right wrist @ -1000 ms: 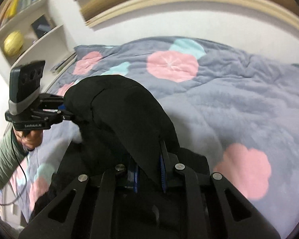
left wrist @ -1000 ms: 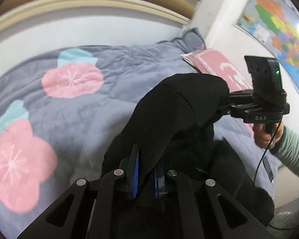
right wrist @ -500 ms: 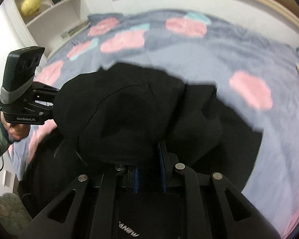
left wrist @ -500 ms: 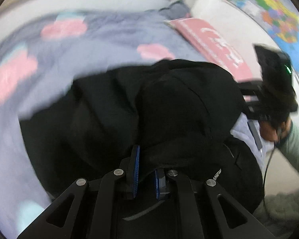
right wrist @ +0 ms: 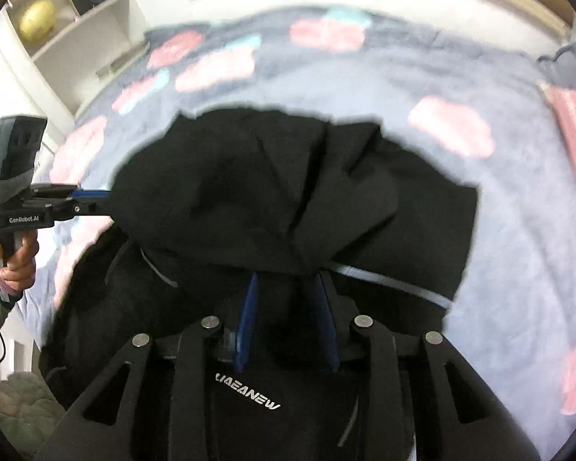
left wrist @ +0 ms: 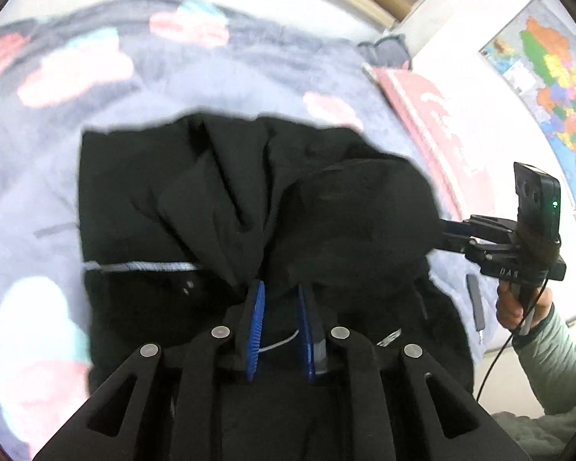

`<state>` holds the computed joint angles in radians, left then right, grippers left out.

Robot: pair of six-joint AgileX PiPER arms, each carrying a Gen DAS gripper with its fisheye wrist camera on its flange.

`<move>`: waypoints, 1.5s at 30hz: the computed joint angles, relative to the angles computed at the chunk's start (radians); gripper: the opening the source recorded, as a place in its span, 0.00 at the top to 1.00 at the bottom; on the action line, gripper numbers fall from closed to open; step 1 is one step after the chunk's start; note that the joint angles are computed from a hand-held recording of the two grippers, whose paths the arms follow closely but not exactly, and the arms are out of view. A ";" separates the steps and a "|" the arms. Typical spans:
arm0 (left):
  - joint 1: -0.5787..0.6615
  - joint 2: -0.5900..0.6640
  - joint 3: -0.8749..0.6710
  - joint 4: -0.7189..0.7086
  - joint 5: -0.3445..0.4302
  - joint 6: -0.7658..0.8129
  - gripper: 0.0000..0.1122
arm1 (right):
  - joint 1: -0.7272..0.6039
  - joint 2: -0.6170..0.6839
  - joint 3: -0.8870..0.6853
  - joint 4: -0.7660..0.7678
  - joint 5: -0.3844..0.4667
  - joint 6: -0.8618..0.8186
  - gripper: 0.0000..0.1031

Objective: Fold large clothes
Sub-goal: 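Lower the folded hem onto the hood with both tools, then open both tools and release the folded jacket onto the bed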

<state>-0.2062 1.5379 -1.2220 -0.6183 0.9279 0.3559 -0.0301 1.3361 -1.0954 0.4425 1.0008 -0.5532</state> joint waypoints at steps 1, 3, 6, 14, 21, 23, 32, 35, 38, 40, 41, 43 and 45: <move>0.009 -0.013 -0.018 -0.014 0.004 0.002 0.82 | -0.008 -0.010 -0.024 0.005 0.013 0.005 0.59; 0.025 -0.021 -0.058 -0.046 0.012 0.007 0.75 | -0.001 -0.001 -0.112 0.013 0.027 0.034 0.51; 0.031 0.024 -0.153 -0.137 0.014 0.031 0.71 | 0.058 0.077 -0.261 0.023 0.039 0.111 0.50; -0.050 0.298 -0.302 -0.109 0.069 -0.097 0.67 | 0.243 0.340 -0.310 -0.102 0.033 0.318 0.50; -0.036 0.350 -0.014 -0.224 -0.058 -0.014 0.73 | 0.173 0.368 -0.018 0.017 -0.120 0.215 0.50; -0.015 0.330 0.009 -0.282 -0.054 0.010 0.73 | 0.154 0.359 -0.026 0.036 -0.095 0.211 0.50; 0.023 0.112 0.092 -0.331 0.026 0.142 0.57 | 0.195 0.079 0.054 -0.023 -0.105 0.187 0.48; -0.011 0.160 0.099 -0.242 -0.034 0.061 0.57 | 0.260 0.146 0.072 -0.098 -0.172 0.274 0.48; -0.054 0.249 0.089 -0.151 -0.091 -0.067 0.70 | 0.292 0.235 0.115 -0.127 -0.240 0.318 0.48; -0.046 0.241 0.101 -0.161 -0.099 -0.089 0.74 | 0.273 0.239 0.117 -0.118 -0.247 0.318 0.48; -0.036 0.212 0.113 -0.166 -0.090 -0.095 0.74 | 0.262 0.226 0.105 -0.111 -0.217 0.333 0.48; -0.024 0.140 0.143 -0.146 -0.075 -0.089 0.74 | 0.225 0.183 0.102 -0.069 -0.168 0.305 0.48; 0.002 0.037 0.191 -0.133 -0.059 -0.087 0.74 | 0.186 0.109 0.116 -0.050 -0.131 0.277 0.48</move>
<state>-0.2039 1.5753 -1.0306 -0.7514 0.8688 0.2685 0.1554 1.4455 -0.9799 0.3925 0.8701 -0.2758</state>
